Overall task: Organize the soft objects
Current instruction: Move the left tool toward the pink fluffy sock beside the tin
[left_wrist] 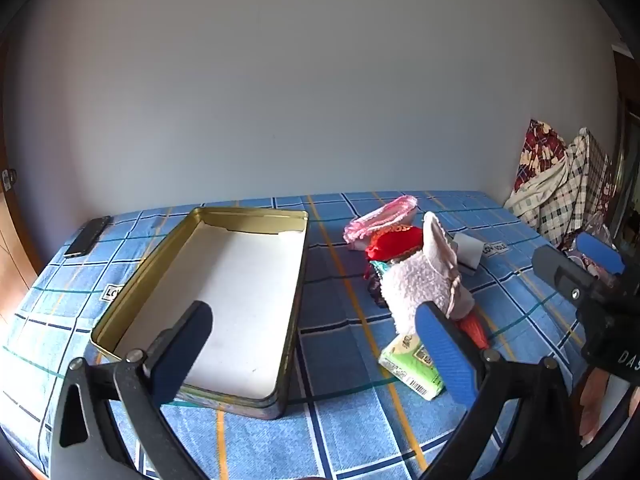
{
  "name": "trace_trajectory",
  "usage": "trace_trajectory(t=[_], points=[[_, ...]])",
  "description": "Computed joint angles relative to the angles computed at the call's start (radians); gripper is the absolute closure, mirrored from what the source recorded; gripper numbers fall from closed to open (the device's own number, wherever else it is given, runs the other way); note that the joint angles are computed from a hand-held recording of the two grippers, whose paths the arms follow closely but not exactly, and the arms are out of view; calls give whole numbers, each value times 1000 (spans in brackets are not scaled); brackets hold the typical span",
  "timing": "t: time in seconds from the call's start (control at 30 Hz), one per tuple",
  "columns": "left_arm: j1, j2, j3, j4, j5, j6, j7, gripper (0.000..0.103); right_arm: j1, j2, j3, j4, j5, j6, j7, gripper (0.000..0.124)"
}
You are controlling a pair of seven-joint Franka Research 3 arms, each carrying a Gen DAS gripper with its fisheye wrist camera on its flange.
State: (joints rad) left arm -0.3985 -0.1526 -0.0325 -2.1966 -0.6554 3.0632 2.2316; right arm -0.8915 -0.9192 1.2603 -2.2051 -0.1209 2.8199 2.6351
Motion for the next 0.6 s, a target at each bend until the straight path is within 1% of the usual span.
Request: trace_trajectory(t=[0.1,0.17,0.2,0.23,0.27,0.3,0.33,0.4,0.43,0.47,0.6], points=[[22,0,-20,-7,48,9,-50,0,-3,-5,3,5,-7,-8,-8,21],[25,-2,-28,-15,83,18,-84,0,-1,-5,4,4,-3,-6,-4,21],[-8,2,4,-3,29,3,-44,0,0,-6,3,4,-1,-6,-3,21],[-17,7,19,11,-2,-23,-33,0,-1,-5,3,4,0,-5,-2,21],[-12,11,19,21,-19,-37,-24,0,0,-6,4,3,1,-3,0,21],[-4,13,13,25,-31,-41,-14,0,-1,-2,3,2,1,1,-3,21],[-8,5,17,17,-73,-32,25,0,-1,1,4,6,1,-3,-4,21],[3,1,13,20,-98,-43,48,0,-6,12,5,19,-2,-13,-14,21],[17,3,0,22,-81,-43,32,0,-4,13,1,17,-2,-13,-17,21],[23,2,-4,20,-81,-43,34,0,-5,5,11,18,-4,-14,-13,21],[32,10,-16,18,-91,-32,43,0,-3,8,9,13,0,-9,-18,21]])
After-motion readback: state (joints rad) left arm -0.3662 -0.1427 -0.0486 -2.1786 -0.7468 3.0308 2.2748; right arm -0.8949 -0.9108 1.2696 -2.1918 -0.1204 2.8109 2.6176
